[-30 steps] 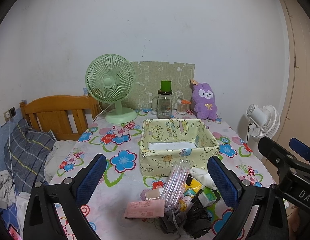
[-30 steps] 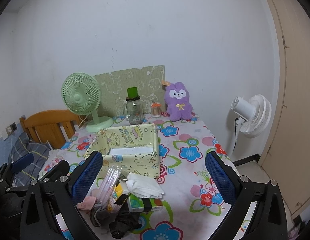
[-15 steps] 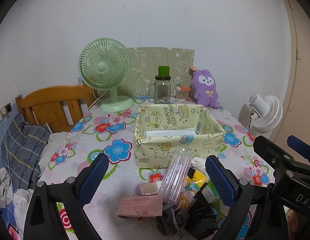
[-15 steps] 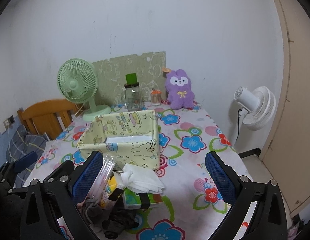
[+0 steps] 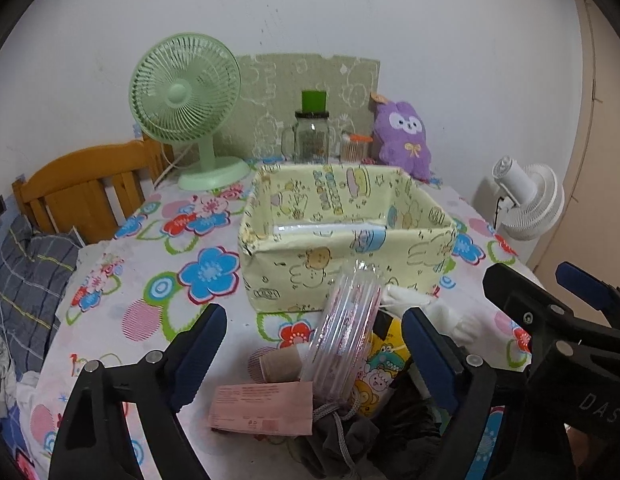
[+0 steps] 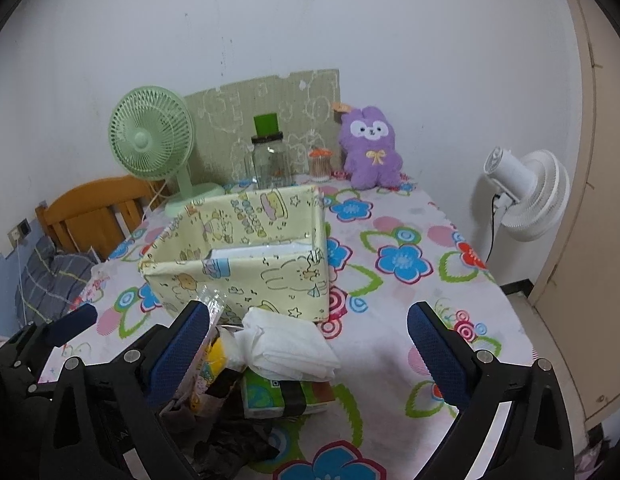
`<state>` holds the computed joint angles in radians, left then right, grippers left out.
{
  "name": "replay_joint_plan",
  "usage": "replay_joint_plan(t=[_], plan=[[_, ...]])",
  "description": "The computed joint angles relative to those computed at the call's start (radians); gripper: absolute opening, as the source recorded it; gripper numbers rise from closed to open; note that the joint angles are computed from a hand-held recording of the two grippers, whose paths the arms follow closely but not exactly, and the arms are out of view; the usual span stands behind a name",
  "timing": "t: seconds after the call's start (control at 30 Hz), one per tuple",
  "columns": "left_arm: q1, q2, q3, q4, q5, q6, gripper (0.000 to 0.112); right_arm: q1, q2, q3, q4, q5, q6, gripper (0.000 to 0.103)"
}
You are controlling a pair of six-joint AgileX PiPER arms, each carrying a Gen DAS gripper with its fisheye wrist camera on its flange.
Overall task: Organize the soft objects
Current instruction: 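Grasp the clear straw bundle with the left tool while the right tool grasps the white cloth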
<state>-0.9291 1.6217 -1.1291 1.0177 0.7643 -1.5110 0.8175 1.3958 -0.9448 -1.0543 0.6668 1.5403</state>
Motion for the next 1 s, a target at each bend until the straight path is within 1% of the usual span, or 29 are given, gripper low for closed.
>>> replay_joint_plan(t=[0.13, 0.2, 0.47, 0.63, 0.7, 0.73, 0.8, 0.93, 1.0], plan=[[0.034, 0.034, -0.023, -0.071, -0.026, 0.075, 0.087, -0.03, 0.039, -0.014, 0.03, -0.035, -0.03, 0.1], [0.055, 0.05, -0.032, -0.109, -0.041, 0.111, 0.084, -0.045, 0.06, -0.024, 0.05, -0.052, -0.05, 0.1], [0.108, 0.089, -0.038, -0.196, -0.111, 0.186, 0.083, -0.097, 0.136, -0.057, 0.127, -0.118, -0.127, 0.099], [0.127, 0.107, -0.047, -0.242, -0.145, 0.238, 0.071, -0.122, 0.182, -0.08, 0.185, -0.145, -0.183, 0.096], [0.136, 0.115, -0.053, -0.285, -0.157, 0.282, 0.057, -0.135, 0.196, -0.086, 0.219, -0.163, -0.215, 0.095], [0.144, 0.12, -0.058, -0.314, -0.164, 0.31, 0.054, -0.14, 0.202, -0.088, 0.231, -0.172, -0.227, 0.094], [0.154, 0.126, -0.06, -0.346, -0.179, 0.339, 0.046, -0.15, 0.219, -0.098, 0.274, -0.188, -0.272, 0.089], [0.154, 0.139, -0.065, -0.35, -0.18, 0.347, 0.041, -0.17, 0.246, -0.106, 0.363, -0.217, -0.352, 0.078], [0.153, 0.139, -0.062, -0.342, -0.184, 0.339, 0.039, -0.18, 0.252, -0.104, 0.391, -0.231, -0.375, 0.069]])
